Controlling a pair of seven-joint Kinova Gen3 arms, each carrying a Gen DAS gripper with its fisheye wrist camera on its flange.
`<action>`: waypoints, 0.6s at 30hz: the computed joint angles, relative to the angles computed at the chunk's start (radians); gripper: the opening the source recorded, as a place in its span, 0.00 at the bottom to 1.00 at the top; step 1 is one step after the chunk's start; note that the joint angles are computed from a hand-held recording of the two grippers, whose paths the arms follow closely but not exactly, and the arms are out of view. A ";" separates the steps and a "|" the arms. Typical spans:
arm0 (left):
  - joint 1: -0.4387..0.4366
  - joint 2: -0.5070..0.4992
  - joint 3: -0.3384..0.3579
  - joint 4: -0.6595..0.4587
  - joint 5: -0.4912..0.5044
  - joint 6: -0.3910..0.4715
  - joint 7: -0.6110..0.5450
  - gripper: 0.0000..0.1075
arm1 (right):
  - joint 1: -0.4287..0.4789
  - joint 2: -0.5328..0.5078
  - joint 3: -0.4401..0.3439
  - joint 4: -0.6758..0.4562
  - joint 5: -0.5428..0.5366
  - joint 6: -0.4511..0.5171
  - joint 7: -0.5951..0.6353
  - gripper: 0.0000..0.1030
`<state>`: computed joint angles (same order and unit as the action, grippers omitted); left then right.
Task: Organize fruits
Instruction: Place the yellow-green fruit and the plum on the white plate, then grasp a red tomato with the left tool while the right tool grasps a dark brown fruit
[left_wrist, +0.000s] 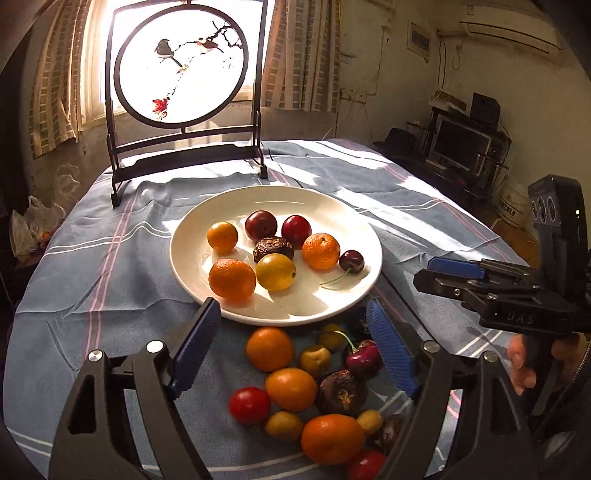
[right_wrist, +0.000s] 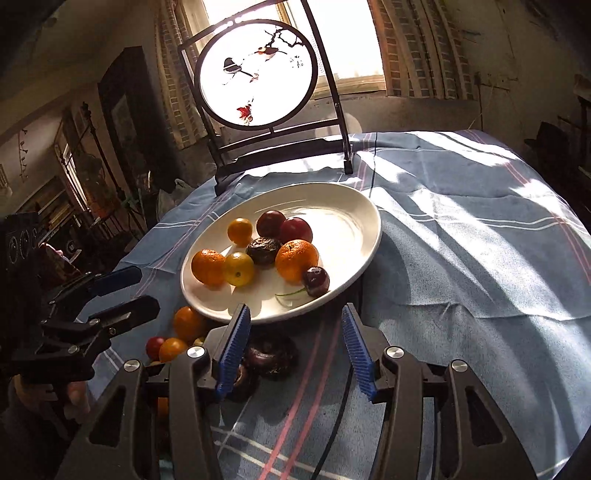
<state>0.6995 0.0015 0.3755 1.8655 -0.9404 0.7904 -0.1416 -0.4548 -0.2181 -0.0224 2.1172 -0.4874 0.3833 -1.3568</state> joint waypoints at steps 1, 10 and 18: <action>0.010 -0.011 0.009 0.011 0.002 0.007 0.002 0.74 | -0.013 -0.018 0.015 0.023 -0.021 -0.002 0.013 0.50; 0.117 -0.008 0.111 0.071 0.061 0.102 0.044 0.64 | -0.082 -0.071 0.115 0.101 -0.089 -0.018 0.062 0.53; 0.160 0.024 0.068 0.086 0.096 0.067 0.065 0.41 | -0.096 -0.093 0.109 0.125 -0.079 -0.058 0.054 0.53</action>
